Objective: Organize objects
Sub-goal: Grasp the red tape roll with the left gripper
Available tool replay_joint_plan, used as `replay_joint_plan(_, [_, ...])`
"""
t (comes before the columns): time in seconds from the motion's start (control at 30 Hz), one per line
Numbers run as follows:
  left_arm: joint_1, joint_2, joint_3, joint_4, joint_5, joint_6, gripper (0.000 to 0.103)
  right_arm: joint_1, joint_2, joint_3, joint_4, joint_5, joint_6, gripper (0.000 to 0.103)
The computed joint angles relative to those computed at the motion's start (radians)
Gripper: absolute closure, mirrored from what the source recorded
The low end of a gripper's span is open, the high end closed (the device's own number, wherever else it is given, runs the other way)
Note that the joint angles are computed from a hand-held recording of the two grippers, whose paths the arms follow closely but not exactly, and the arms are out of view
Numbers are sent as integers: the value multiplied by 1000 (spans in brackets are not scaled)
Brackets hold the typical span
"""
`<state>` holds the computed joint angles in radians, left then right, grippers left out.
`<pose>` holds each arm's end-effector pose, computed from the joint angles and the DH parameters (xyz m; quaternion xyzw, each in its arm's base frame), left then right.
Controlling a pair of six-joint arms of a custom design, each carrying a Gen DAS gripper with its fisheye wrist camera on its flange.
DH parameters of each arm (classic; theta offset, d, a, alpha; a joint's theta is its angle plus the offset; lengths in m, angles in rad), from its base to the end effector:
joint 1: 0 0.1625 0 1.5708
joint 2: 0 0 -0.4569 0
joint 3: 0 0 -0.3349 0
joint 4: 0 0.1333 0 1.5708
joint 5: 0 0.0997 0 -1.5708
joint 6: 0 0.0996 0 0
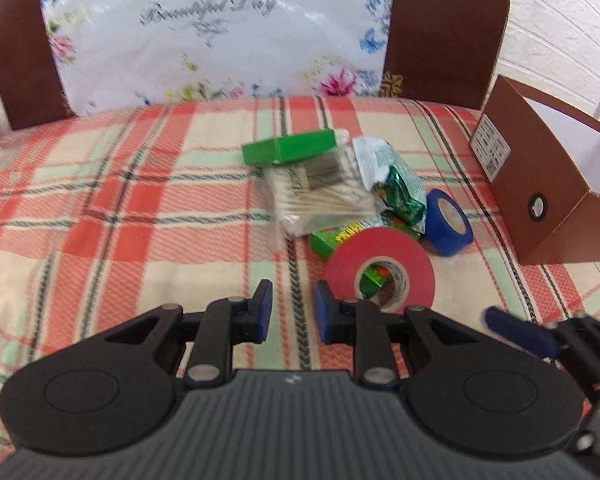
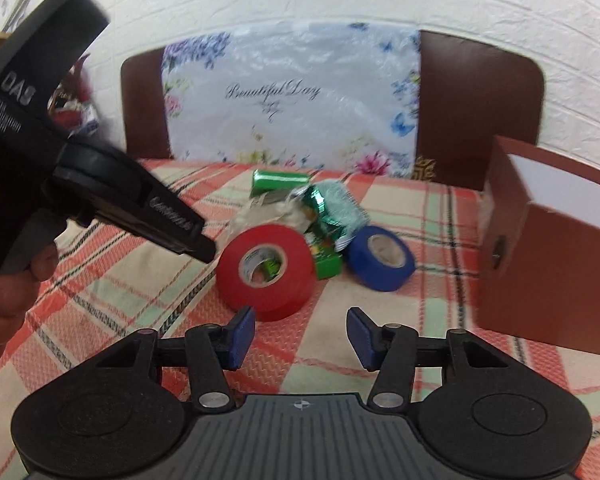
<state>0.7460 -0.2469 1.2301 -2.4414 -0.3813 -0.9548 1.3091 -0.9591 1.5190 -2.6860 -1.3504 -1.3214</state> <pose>-0.3782 -0.6569 -0.0526 -0.0223 0.8273 -0.4053 0.3884 -0.0267 -0.6990 0.3287 0.5091 -0.8096 0.2667 0.1195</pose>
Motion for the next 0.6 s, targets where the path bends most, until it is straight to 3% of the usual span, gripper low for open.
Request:
replay_joint_plan(0.17, [13,23,2,-255,-39,182,76,17,29,7,-20,-35,-78,51])
replay_joint_plan(0.37, [18,23,9,-334,-97,240,74,34,53,22,-87,-32,-102,43])
replay_joint_plan(0.5, [27,41,-16,-282,-95,247,70,41,66,17,-103,-36,-93,38])
replay_joint_plan(0.6, [45,44,-2,-359,-117,264,74,43,67,23,-110,-36,-107,37])
